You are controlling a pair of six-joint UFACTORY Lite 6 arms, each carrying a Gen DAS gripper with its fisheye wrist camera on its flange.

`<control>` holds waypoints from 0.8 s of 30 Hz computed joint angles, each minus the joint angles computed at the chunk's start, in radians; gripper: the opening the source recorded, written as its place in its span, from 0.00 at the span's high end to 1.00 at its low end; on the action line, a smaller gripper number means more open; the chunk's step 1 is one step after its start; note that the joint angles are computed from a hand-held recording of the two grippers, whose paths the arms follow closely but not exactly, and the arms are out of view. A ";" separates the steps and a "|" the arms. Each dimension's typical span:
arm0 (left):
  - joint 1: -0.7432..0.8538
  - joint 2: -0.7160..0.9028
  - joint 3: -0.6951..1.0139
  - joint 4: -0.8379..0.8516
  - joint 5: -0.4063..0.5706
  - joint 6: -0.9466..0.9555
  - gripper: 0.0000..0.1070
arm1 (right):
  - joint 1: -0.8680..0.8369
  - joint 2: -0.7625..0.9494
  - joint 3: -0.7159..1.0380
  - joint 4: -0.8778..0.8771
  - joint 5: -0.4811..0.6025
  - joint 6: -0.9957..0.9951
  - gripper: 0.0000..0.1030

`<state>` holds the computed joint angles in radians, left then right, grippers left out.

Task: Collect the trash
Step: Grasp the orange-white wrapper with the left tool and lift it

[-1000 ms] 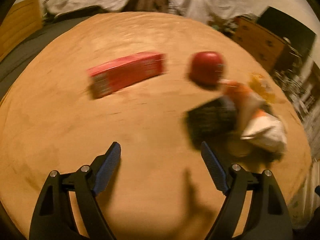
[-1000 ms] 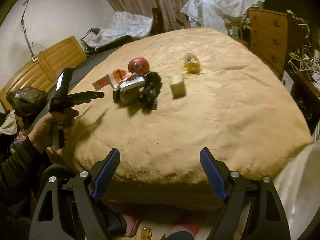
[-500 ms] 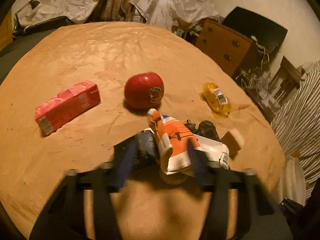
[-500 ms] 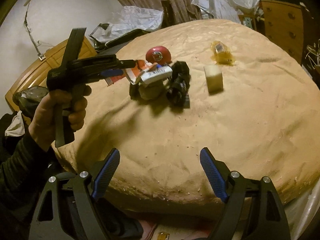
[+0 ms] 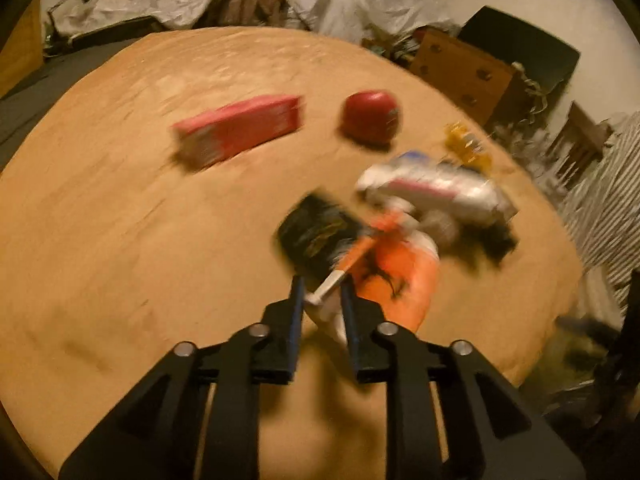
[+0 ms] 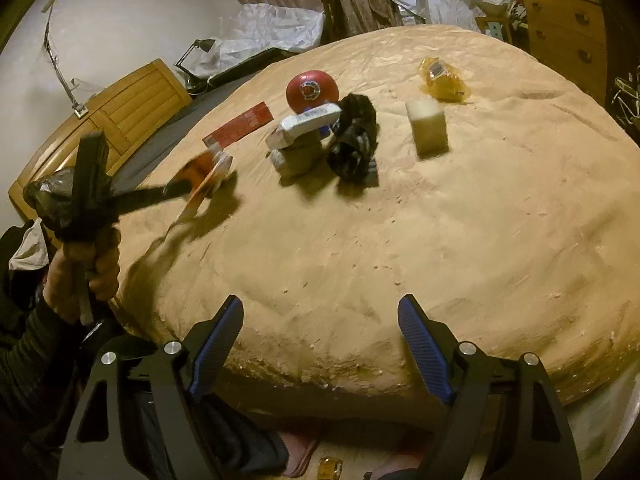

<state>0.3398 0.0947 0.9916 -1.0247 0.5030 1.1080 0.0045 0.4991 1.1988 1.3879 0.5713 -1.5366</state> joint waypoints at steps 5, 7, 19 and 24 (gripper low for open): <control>0.061 -0.115 -0.122 -0.087 -0.052 0.139 0.41 | 0.023 0.021 0.010 0.003 -0.005 0.003 0.22; 0.054 -0.188 -0.169 -0.170 -0.063 0.257 0.31 | 0.030 0.027 0.023 -0.012 -0.008 0.020 0.22; -0.215 -0.071 -0.039 0.170 -0.163 0.508 0.27 | 0.038 0.057 0.060 -0.055 -0.021 0.071 0.21; -0.278 -0.040 -0.061 0.292 -0.228 0.423 0.39 | 0.058 0.082 0.082 -0.065 -0.024 0.083 0.21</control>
<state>0.0619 0.0546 0.9308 -0.7327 0.2748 1.5311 0.0620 0.5808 1.2811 1.3227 0.5470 -1.4535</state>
